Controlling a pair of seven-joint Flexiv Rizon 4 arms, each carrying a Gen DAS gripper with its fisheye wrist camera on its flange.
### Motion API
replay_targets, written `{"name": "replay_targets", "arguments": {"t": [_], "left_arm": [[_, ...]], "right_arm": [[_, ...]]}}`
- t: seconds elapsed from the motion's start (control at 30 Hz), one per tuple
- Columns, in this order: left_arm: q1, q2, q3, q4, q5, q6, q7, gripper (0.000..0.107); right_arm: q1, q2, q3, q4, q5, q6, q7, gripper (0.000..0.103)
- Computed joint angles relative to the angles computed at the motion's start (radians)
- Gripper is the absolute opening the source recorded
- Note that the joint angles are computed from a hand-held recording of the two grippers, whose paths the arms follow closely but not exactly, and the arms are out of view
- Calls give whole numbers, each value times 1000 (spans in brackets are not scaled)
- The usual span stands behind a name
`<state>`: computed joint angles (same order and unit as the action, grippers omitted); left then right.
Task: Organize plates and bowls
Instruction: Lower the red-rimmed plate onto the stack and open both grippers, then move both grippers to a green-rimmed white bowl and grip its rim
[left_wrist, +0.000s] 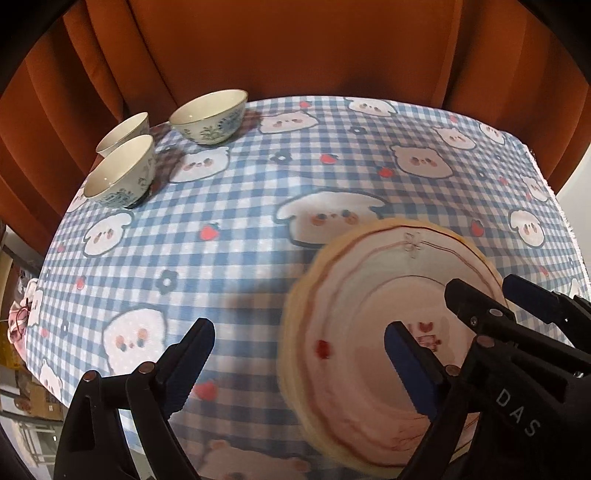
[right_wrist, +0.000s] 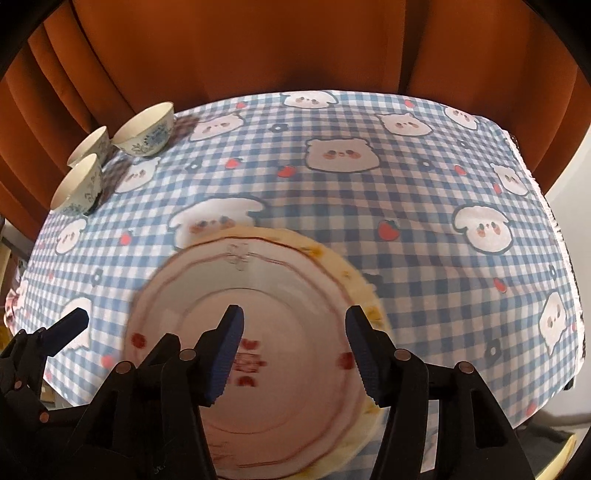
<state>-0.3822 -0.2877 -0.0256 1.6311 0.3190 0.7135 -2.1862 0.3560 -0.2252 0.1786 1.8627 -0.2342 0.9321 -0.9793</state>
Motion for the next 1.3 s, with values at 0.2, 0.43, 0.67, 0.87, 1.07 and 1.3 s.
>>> {"name": "replay_targets", "arguments": {"t": [0.2,0.43,0.67,0.87,1.07,1.3], "left_arm": [[71,66,14,88,-48,55,124,92],[177,129,35,189,-118,130,284,92],[274,152,63,259,-181,225,450,92],[339,128,75,245,-255,266,553,92],[383,62,77,176,-324,284,628,88],[387,-31,120,55,-290,291,588,84]], "right_arm": [[69,-25,2,-49,-69,-42,135,61],[166,-96,4,-154,-140,-102,279,63],[272,-199,-19,-279,-219,-143,406,72],[331,-300,-46,-417,-260,-144,467,72],[376,-410,-87,-602,-294,-207,452,77],[397,-600,-93,-950,-192,-329,247,83]]}}
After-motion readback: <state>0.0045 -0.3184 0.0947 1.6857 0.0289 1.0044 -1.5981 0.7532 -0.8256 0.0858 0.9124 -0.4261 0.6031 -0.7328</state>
